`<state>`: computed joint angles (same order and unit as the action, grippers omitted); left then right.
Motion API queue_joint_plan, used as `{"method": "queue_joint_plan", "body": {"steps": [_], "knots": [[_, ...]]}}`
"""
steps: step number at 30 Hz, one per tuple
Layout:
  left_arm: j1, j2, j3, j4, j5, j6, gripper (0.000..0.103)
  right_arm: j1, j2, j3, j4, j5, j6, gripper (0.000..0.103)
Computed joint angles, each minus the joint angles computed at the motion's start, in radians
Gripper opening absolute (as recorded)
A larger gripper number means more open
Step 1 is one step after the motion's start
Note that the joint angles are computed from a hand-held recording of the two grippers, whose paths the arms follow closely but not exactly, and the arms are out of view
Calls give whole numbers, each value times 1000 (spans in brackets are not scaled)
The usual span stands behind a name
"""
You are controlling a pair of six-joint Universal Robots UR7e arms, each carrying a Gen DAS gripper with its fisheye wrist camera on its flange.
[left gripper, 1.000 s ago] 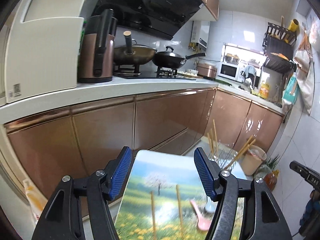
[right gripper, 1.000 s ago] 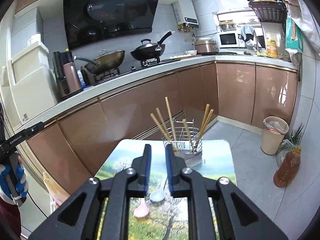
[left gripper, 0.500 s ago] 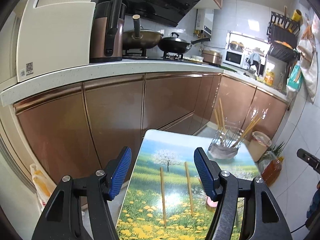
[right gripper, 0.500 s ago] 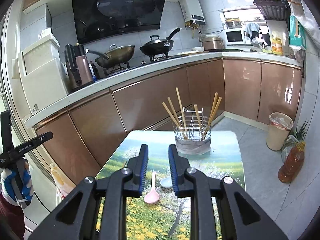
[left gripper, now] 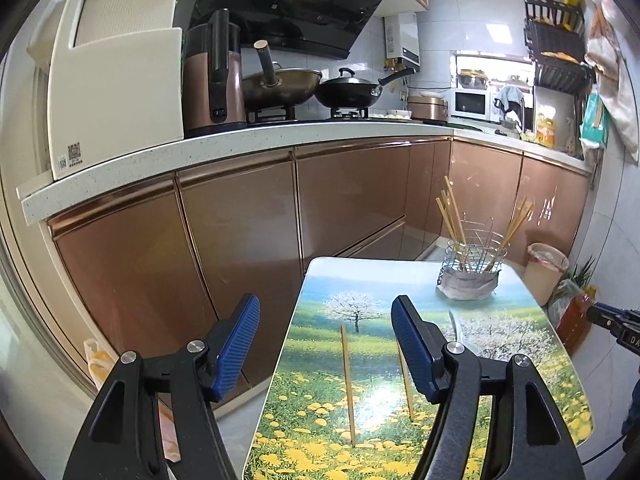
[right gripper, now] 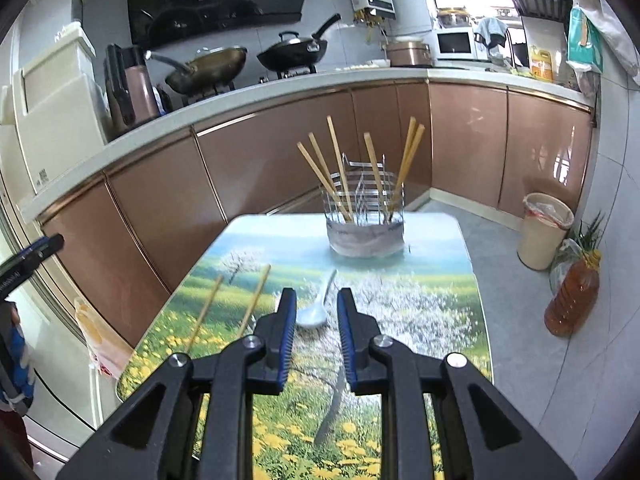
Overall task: Organize utensils
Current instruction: 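Move both open tools back over the remaining chopsticks on the table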
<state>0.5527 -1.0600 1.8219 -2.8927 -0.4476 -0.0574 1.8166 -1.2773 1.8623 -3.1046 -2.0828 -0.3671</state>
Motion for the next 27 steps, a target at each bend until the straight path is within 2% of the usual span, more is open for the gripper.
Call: {"method": "queue_joint_plan", "body": {"steps": [8, 14, 21, 27], "knots": [[13, 52, -13, -76, 0, 94, 69, -19, 35, -3, 21, -25, -2, 20], [49, 85, -46, -63, -22, 110, 69, -30, 82, -49, 57, -31, -3, 20], [137, 111, -119, 87, -85, 19, 69, -43, 156, -136, 139, -31, 4, 20], [238, 148, -240, 330, -169, -102, 69, -52, 237, -257, 258, -7, 20, 20]]}}
